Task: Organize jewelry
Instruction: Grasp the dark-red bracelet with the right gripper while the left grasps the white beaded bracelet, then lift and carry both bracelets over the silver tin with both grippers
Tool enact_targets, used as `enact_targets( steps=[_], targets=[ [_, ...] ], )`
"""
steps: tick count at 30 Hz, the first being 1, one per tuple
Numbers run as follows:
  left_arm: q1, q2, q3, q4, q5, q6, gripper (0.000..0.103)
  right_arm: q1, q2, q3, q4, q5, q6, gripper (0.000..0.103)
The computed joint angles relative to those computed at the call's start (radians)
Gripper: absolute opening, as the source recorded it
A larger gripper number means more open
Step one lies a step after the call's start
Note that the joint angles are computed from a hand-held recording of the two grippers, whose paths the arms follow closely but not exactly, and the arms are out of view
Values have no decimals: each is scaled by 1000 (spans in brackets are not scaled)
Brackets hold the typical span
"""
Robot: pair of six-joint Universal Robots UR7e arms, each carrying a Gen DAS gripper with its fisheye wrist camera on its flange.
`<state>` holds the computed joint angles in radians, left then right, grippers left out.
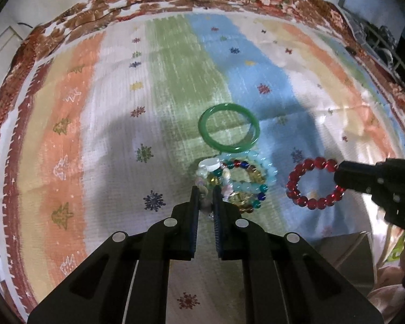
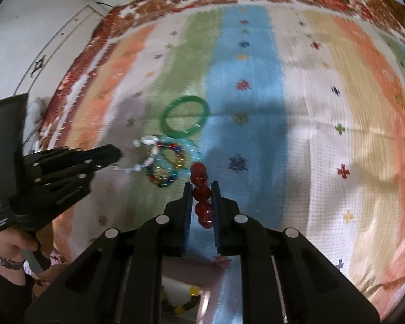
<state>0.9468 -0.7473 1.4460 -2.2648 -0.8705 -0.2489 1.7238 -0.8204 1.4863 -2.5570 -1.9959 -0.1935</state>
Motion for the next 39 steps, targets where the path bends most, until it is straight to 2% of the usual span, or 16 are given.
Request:
enact_targets(
  steps=[4, 14, 28, 39],
  targets=[
    [-13, -20, 19, -43, -8, -23, 9, 22, -4, 13, -34, 4, -32, 15],
    [-49, -87, 93, -97, -28, -12, 10, 48, -48, 72, -87, 43, -51, 15],
    [-135, -182, 209, -190, -46, 21, 10, 95, -120, 167, -152, 73, -48, 15],
    [-197, -265, 340, -256, -52, 21, 10, 95, -195, 286, -194, 101, -44, 15]
  ],
)
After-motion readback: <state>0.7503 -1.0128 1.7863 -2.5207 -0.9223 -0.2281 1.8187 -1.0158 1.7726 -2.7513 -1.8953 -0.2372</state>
